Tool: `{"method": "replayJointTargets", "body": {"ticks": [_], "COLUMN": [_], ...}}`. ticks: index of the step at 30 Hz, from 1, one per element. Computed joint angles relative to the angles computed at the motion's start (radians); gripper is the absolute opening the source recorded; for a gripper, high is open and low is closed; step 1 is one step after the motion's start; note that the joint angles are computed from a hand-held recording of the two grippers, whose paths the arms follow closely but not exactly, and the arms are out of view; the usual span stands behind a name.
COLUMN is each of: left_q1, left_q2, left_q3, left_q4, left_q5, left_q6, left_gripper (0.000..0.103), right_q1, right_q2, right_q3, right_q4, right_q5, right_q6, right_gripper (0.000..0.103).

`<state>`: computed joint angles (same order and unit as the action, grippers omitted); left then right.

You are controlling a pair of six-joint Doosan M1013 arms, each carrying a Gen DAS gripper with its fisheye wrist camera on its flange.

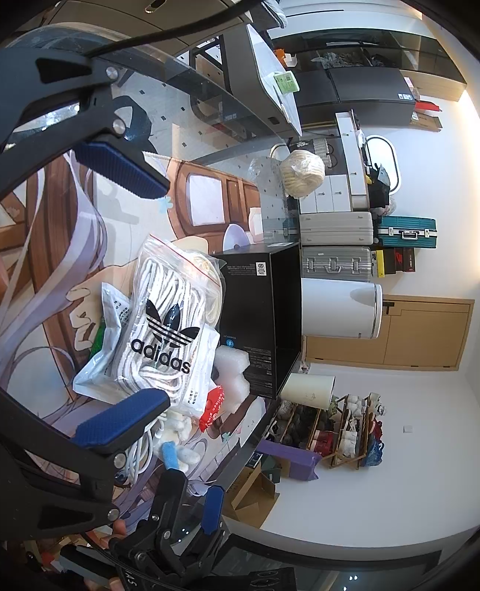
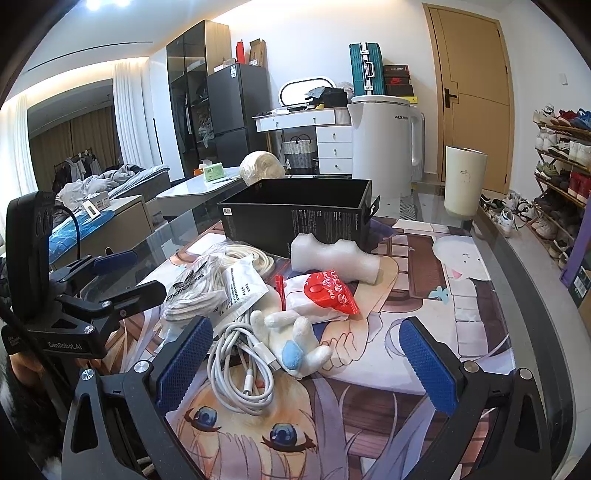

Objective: Organize soft objects

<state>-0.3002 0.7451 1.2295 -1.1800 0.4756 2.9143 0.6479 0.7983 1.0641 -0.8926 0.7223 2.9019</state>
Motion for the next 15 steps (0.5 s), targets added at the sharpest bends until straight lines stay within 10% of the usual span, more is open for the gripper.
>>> {"method": "replayJointTargets", "body": {"ticks": [15], "left_q1": [0.002], "left_q2": [0.006], "left_q3": [0.0], "left_q4": [-0.004], "left_q5": [-0.002], "left_q6": [0.01], "left_gripper": [0.103], "right_q1": [0.001], "right_q2": [0.0], "right_q3": [-0.001], "right_q4": [0.002], "right_q5": [0.011], "right_q6": [-0.01], "right_gripper": [0.103]}}
